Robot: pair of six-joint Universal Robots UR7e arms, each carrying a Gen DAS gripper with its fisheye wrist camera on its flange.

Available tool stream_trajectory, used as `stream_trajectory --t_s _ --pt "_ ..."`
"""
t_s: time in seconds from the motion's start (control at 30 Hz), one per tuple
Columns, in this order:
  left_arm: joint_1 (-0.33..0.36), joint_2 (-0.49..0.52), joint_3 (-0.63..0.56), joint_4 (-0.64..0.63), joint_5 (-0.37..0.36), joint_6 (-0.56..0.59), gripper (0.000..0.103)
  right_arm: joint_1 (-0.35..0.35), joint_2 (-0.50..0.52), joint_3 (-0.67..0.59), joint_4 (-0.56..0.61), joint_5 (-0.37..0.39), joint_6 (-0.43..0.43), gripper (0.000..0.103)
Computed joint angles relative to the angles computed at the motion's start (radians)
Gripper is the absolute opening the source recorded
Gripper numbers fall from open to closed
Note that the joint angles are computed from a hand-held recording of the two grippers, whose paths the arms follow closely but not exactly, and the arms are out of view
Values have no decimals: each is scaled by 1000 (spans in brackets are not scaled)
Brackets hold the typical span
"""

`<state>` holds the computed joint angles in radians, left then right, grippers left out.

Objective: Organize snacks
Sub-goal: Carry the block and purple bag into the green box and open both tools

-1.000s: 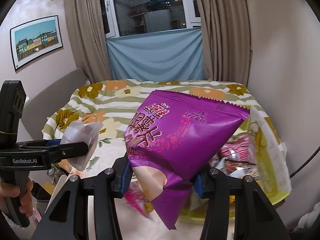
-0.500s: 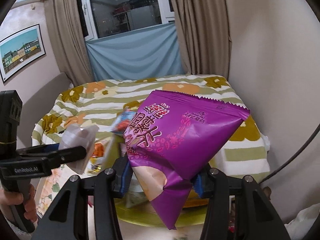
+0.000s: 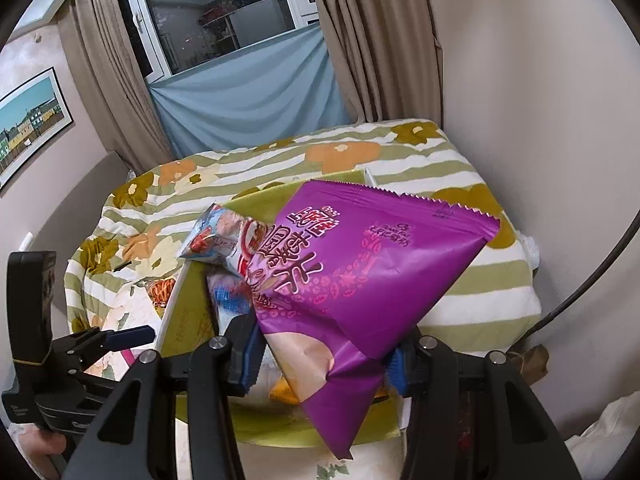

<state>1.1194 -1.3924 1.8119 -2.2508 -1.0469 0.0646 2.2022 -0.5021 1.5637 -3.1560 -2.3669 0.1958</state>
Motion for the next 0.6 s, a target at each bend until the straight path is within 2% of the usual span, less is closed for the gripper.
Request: stream_trajectory --t_s 0.23,0.37,0.5,0.57,0.6 --pt "12 -26 -8 0 10 -1 95 -9 -3 -3 35 70 38 46" --pt "18 -25 -30 7 20 10 95 -14 18 -42 69 106 51 47" --pt "26 -22 -49 2 1 17 95 -30 37 -95 130 151 63 47" --pt "27 -19 -54 2 1 25 95 -46 43 -119 177 180 84 50" --pt "28 -17 -56 2 1 27 95 -54 44 -125 191 193 94 60"
